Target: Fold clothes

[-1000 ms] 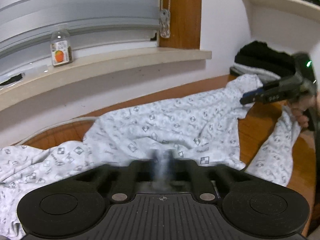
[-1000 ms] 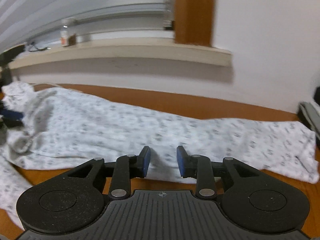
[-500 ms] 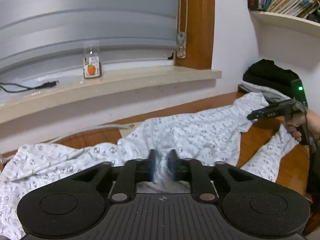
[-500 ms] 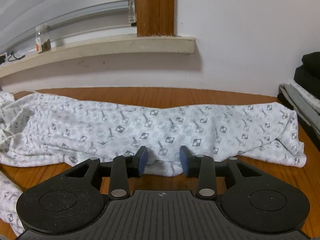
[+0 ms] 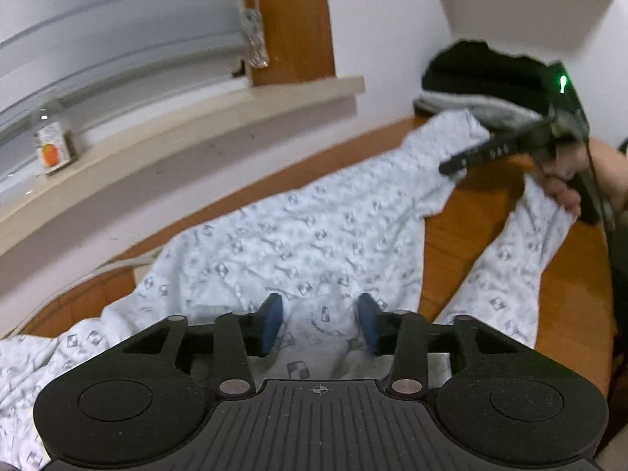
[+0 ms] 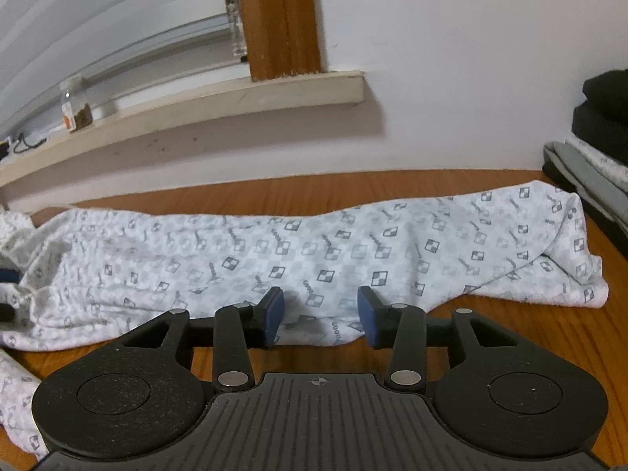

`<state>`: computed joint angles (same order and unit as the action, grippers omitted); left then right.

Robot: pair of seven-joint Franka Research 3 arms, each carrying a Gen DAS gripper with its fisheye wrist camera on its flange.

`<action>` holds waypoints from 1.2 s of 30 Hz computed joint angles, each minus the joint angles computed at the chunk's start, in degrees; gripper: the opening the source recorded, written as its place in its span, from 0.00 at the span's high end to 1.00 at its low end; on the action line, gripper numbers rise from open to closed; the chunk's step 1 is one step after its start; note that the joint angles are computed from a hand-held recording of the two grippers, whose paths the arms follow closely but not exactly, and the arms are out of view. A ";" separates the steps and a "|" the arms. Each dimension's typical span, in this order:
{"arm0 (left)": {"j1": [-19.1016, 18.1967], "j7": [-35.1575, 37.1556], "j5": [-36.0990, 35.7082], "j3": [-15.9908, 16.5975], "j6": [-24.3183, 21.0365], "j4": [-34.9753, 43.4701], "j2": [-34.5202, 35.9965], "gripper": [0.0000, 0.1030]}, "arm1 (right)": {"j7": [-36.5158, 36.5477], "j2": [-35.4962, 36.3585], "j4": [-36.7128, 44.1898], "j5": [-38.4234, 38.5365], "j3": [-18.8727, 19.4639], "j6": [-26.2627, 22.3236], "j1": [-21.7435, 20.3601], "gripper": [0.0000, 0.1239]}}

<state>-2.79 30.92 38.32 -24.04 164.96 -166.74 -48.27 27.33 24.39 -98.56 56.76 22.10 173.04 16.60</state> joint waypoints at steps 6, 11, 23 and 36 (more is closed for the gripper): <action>6.18 -8.54 0.15 -2.05 4.15 -3.78 -10.27 0.97 | -4.35 0.25 0.10 5.05 3.26 2.63 -2.29 0.64; 5.22 -6.40 -0.82 -1.00 1.67 -3.14 -8.89 0.92 | -7.04 0.32 0.83 10.40 3.91 2.76 -3.13 0.61; 9.42 -7.17 2.64 -6.03 6.24 1.75 -1.71 0.44 | -7.50 -0.16 1.30 14.27 0.73 1.83 -0.61 0.60; 22.91 -1.79 11.28 -15.58 14.32 18.23 22.61 0.39 | -22.45 -3.65 2.31 33.45 -2.48 0.64 -2.46 0.60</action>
<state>20.12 29.13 49.60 -39.62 179.29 -148.50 -25.66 4.88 20.73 -96.26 90.21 19.61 173.68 14.14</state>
